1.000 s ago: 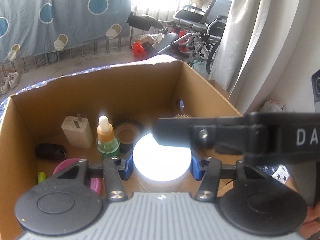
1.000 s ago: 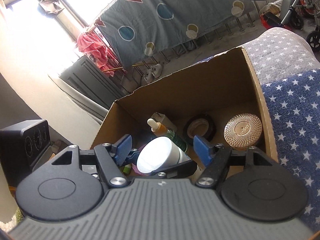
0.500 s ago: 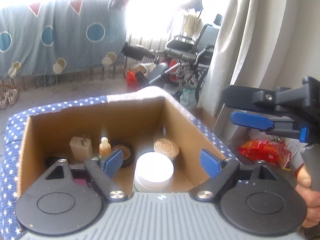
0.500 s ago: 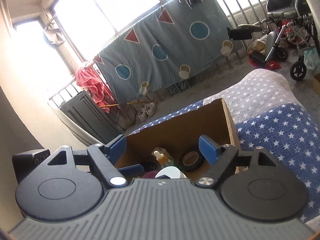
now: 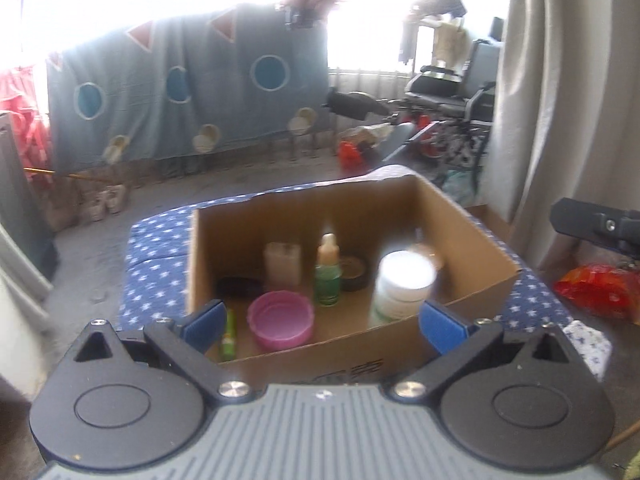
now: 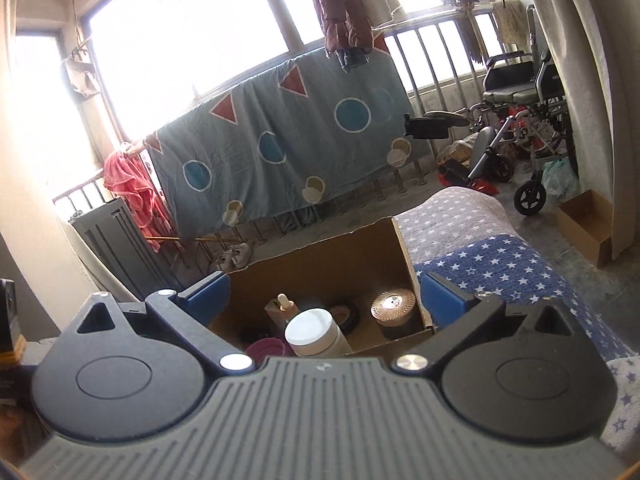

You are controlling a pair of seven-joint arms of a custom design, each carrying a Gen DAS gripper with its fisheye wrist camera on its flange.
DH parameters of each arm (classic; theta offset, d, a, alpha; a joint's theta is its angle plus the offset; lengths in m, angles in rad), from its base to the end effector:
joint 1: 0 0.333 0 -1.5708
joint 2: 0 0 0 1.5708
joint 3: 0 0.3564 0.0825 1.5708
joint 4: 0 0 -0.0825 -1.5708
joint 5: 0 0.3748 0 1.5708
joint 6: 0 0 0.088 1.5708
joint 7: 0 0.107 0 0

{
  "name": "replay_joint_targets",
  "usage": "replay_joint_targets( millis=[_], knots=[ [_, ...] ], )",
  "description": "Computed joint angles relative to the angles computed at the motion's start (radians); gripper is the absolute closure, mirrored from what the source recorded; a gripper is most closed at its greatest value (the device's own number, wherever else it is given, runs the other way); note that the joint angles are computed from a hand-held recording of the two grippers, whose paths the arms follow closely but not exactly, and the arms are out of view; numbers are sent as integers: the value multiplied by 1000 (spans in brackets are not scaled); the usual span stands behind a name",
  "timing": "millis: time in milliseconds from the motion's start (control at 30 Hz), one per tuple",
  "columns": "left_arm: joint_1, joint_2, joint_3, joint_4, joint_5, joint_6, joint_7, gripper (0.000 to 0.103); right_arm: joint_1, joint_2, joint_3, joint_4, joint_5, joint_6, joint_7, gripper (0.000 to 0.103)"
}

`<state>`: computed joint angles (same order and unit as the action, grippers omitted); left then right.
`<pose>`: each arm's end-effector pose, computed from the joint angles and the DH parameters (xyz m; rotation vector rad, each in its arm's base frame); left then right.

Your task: Organize rigid objects

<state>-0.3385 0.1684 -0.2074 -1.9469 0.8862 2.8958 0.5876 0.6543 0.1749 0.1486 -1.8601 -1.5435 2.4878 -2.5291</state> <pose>0.5191 -0.3596 0.5179 -1.4367 2.0035 -0.9416 0.4447 0.4586 0.5150 -1.2394 1.6182 -0.7196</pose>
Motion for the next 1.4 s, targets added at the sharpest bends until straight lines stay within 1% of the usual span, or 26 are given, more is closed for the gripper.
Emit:
replay_joint_targets(
  millis=[33, 100, 167, 233, 333, 467, 633, 700, 800, 900, 1000, 1100, 1233, 1333, 1400],
  knots=[
    [-16, -4, 13, 4, 44, -25, -46, 0, 5, 6, 5, 10, 27, -21, -40, 1],
    [-33, -10, 22, 12, 110, -77, -110, 0, 20, 25, 10, 37, 64, -63, -114, 1],
    [-41, -11, 15, 22, 147, -129, -141, 0, 38, 45, 9, 67, 88, -100, -177, 1],
    [-39, -6, 7, 29, 161, -141, -145, 0, 58, 66, 6, 97, 101, -132, -226, 1],
    [-24, 1, -4, 27, 136, -109, -103, 0, 87, 88, -6, 130, 107, -185, -250, 1],
    [-21, 4, 5, 16, 133, -78, -154, 0, 116, 102, -19, 144, 110, -256, -244, 1],
    [-9, 2, 10, 6, 123, -26, -188, 0, 131, 112, -26, 147, 130, -317, -244, 1],
    [-9, 5, 8, 11, 114, -24, -185, 0, 127, 117, -27, 150, 143, -313, -267, 1],
    [-14, 17, 2, 25, 90, -43, -165, 0, 121, 131, -28, 161, 170, -297, -322, 1],
    [-24, 29, 1, 37, 81, -67, -149, 0, 127, 149, -33, 179, 193, -312, -377, 1],
    [-30, 40, -1, 49, 63, -84, -128, 0, 131, 158, -41, 186, 201, -306, -395, 1],
    [-38, 48, -1, 63, 48, -99, -126, 0, 119, 161, -44, 187, 226, -266, -411, 1],
    [-36, 53, -15, 63, -23, -117, -89, 0, 95, 149, -43, 179, 292, -206, -493, 1],
    [-41, 54, -22, 64, -70, -159, -67, 0, 89, 125, -48, 147, 280, -175, -485, 1],
    [-46, 56, -24, 66, -92, -187, -63, 0, 74, 118, -46, 133, 286, -135, -480, 1]
  ],
)
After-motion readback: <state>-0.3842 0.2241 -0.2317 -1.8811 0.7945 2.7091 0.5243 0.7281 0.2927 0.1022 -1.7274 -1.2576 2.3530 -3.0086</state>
